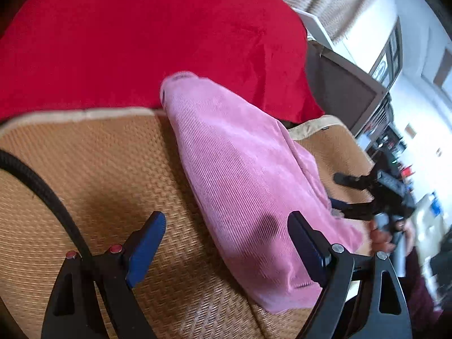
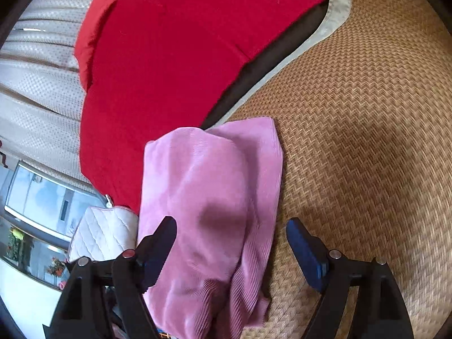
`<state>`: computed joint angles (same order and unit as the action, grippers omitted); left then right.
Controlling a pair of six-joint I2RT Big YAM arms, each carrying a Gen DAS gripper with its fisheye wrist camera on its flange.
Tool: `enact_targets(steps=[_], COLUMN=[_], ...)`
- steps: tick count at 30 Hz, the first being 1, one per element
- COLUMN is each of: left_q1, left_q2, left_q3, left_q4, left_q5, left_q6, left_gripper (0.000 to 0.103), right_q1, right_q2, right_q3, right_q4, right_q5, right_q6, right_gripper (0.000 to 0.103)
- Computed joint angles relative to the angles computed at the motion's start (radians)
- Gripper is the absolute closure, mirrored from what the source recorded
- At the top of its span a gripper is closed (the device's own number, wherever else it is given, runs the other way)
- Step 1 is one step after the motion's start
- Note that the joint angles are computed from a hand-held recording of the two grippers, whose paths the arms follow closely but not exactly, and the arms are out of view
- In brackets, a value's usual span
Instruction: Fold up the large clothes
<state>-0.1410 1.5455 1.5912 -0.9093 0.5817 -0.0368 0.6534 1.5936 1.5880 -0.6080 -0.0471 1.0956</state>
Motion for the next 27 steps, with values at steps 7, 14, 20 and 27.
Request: enact_targets(steps=[7, 14, 20, 27], left_q1=[0.004, -0.02, -0.031, -0.051], left_q2=[0.088, 0.153, 0.161, 0.117], left_q3=[0.075, 0.131, 0.125, 0.074], left_q4=[-0.089, -0.163, -0.104, 0.03], left_q5=[0.152, 0.221, 0.251, 0.206], left_q6=[-0.032, -0.019, -0.093, -0.126], left_gripper=[0.015, 0.015, 0.015, 0.049], right_q1=[-0.026, -0.035, -0.023, 0.017], right_q2=[0.074, 0.154, 0.194, 0.255], right_q3=[0.063, 0.144, 0.186, 0.303], right_q4=[-0.05, -0.04, -0.006, -0.08], right_q5=[-0.083, -0.168, -0.206, -0.151], right_q6=[-0.053, -0.101, -0.139, -0.218], right_gripper=[0.02, 0.019, 0.019, 0.046])
